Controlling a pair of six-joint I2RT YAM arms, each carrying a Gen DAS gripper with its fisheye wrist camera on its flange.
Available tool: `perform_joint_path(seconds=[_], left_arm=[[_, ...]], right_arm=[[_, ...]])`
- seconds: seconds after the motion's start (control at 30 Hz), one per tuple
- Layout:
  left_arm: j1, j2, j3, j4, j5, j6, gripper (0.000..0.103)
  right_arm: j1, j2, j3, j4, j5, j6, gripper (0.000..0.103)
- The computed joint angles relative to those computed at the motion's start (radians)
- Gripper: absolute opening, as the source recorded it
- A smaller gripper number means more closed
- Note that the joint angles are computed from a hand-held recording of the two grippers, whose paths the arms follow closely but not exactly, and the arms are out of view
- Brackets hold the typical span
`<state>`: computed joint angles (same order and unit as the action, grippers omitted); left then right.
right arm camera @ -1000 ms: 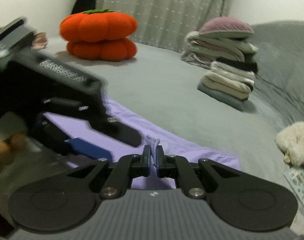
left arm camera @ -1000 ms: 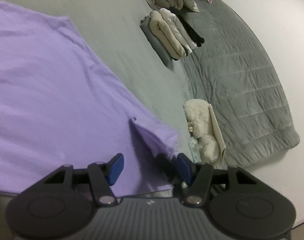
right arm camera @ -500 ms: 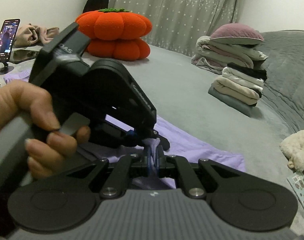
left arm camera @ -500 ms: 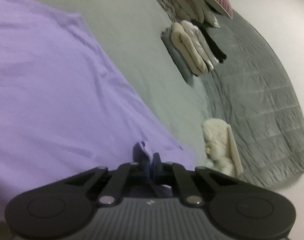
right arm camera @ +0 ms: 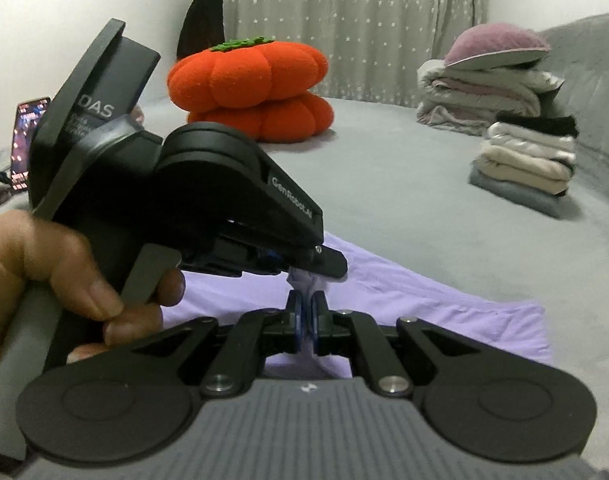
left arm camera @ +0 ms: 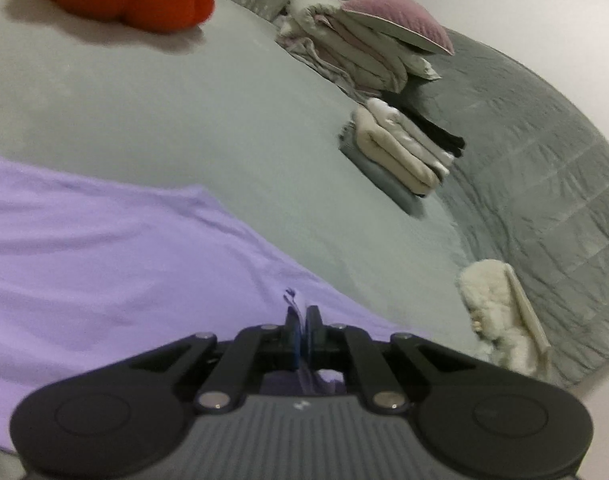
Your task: Fold clothes
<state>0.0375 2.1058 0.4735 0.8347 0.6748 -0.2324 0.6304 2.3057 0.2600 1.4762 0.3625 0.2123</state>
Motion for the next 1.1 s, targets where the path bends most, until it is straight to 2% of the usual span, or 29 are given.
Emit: perform_joint_path(seconds=[0.1, 0.37, 0.7, 1.1], left_arm=[[0.038, -0.042, -0.012, -0.028, -0.022, 0.058, 0.002], [0.170, -0.116, 0.029, -0.192, -0.030, 0.206, 0.002], [0.380, -0.172, 0.114, -0.399, -0.005, 0.354, 0.002], [0.521, -0.112, 0.232, -0.499, -0.059, 0.394, 0.002]], right_arm=[[0.014, -0.026, 0.038, -0.057, -0.028, 0.028, 0.006], [0.068, -0.058, 0.176, -0.218, -0.092, 0.086, 0.006], [0.160, -0.041, 0.338, -0.323, -0.120, 0.092, 0.006], [0.233, 0.042, 0.525, -0.403, -0.172, 0.135, 0.006]])
